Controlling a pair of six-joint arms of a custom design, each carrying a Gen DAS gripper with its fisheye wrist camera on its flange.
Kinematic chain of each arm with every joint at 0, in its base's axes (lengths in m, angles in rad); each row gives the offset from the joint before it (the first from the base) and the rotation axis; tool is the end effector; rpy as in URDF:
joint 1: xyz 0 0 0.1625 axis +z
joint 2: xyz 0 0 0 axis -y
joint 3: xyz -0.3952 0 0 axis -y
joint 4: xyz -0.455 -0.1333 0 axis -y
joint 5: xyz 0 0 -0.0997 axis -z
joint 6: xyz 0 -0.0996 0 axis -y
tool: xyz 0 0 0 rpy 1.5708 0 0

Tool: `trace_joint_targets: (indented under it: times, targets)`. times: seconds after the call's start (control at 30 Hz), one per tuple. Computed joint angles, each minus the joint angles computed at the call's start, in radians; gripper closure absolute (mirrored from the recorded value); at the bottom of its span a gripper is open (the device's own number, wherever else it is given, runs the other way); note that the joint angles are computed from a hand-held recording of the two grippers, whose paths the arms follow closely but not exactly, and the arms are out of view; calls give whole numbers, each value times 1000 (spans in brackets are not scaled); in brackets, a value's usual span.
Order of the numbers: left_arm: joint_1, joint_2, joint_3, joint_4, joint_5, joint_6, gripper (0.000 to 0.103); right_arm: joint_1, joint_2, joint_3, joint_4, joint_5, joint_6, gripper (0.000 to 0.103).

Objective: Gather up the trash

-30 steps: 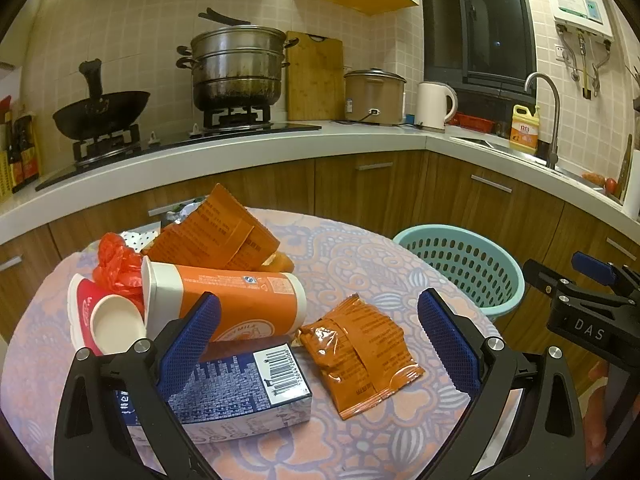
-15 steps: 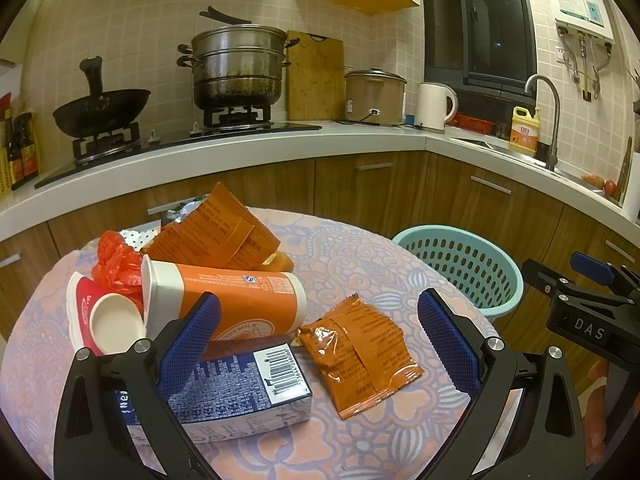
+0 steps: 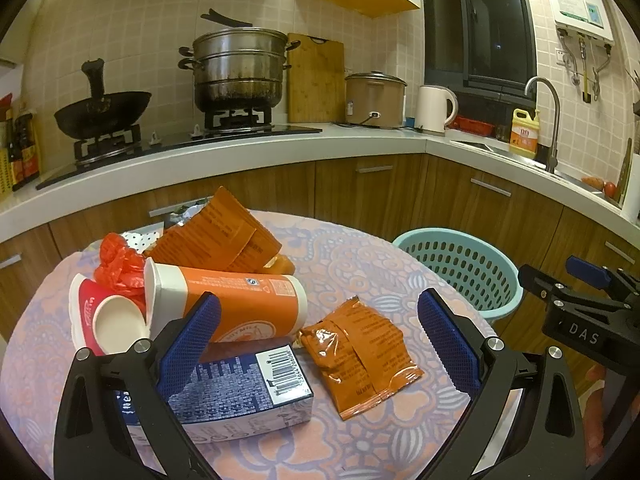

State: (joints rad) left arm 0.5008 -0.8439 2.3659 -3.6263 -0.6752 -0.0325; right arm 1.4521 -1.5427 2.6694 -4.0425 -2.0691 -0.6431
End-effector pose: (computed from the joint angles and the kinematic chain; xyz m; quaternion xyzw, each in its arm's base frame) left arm -0.2516 -0.3783 0.0005 0.3320 0.8117 -0.4212 0.2314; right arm 0.0479 -0.3221 0.2243 0.0482 -0.7720 0.4887 0.4035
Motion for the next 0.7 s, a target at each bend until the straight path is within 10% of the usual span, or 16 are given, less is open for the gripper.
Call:
trace_joint_targets:
  times: [0.33,0.53,0.7]
  targets:
    - [-21,-116,66,48,-22,-99,7,33,-49,13,65,5,6,31]
    - [-66,-395,236,257,67,-243,7,49,-88,30,188,72,-14,60]
    - [-9,-576,326,388,69,-277,7,73,-71,23,297,100,-24,61]
